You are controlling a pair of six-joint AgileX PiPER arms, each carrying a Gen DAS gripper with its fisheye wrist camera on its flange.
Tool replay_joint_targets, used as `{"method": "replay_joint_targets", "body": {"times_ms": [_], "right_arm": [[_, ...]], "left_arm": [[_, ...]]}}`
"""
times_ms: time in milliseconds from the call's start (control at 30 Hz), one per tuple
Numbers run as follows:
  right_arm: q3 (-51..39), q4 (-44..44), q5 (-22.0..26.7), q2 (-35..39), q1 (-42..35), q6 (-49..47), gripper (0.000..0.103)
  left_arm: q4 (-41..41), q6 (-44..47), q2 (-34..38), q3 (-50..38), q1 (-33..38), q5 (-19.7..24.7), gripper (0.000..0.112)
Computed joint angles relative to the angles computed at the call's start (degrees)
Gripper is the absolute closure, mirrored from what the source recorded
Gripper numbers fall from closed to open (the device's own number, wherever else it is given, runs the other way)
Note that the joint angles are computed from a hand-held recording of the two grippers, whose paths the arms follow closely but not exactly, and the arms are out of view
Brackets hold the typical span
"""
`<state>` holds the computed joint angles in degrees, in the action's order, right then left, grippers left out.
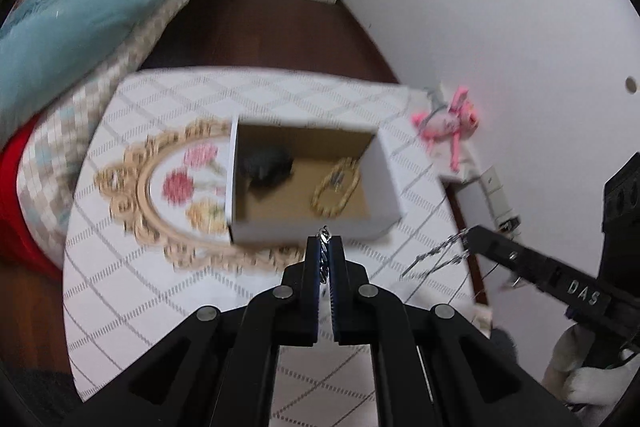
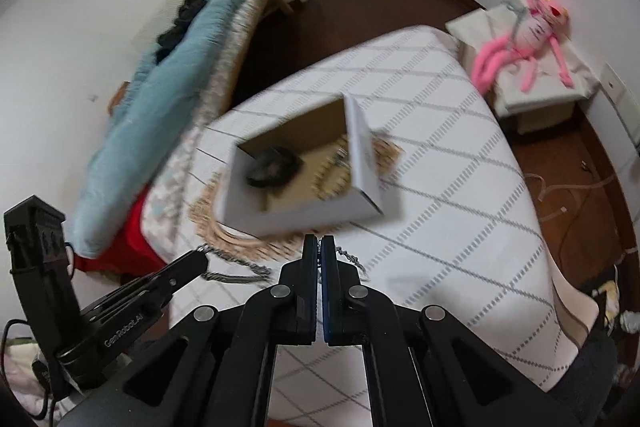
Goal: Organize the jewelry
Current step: 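Carry the chain bracelet and necklace into the box and open both tools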
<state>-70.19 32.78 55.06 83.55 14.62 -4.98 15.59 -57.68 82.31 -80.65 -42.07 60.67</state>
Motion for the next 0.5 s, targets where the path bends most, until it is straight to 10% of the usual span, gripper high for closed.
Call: {"method": "replay_joint_targets", "body": {"times_ms": [500], "right_arm": [[-34.31, -9.33, 10.51, 21.76, 5.57, 7.01, 0.102]], "left_arm": [[-10.61, 19.93, 13.73, -12.81, 15.92, 2.28, 0.111]]}}
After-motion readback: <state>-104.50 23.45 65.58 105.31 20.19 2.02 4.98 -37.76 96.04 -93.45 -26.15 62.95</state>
